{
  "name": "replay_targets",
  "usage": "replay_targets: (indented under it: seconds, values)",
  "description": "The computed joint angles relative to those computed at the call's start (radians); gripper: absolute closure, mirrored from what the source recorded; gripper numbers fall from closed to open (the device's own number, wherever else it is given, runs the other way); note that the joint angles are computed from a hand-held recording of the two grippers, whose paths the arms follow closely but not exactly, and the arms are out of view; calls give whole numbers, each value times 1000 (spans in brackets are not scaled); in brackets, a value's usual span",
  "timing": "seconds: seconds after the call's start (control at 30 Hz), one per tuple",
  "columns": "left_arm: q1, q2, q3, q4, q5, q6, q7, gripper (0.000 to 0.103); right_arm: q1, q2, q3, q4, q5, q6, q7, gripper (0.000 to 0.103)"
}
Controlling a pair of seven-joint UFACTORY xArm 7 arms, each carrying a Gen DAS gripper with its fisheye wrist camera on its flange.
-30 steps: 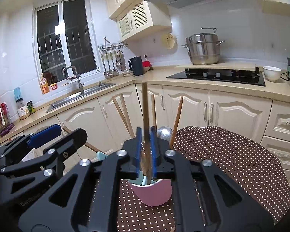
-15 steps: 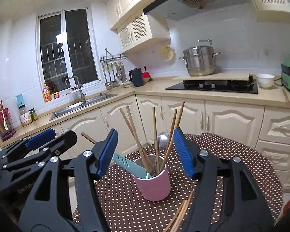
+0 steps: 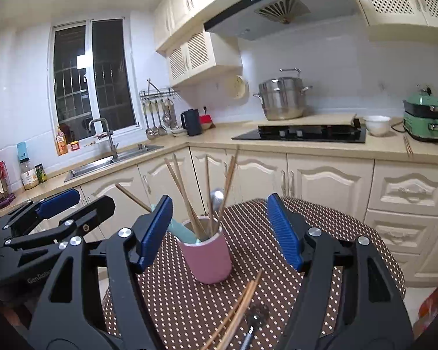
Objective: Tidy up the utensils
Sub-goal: 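Lower the left tool to the remaining chopsticks and grasp a wooden chopstick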
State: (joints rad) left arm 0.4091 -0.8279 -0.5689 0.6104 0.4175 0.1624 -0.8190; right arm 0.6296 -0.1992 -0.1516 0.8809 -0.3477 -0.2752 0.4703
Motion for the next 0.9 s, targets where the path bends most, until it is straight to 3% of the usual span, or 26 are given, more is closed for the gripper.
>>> replay_targets:
  seconds: [0.17,0.37,0.5,0.6,0.8,0.9]
  values:
    - [-28,26,-14,-4,8,15,9,32,39,-24,-55,-40,-10,13,7,35]
    - [-115,101,28,-7,4,51,33,27,133,-42,-157,-78,13,54,-35,34]
    - [-220,186,100,2,-7,97,86,27,237,-50,-264,-98,53,105,-78,33]
    - [-326,280,176,27,-35,167,152,27,366,-53,-389,-102,111,177,-139,33]
    - [-515,499,344,109,-161,299,304,27,470,-46,-488,-128,244,232,-239,33]
    - [-548,559,374,133,-183,318,325,28,540,-42,-555,-137,319,243,-303,33]
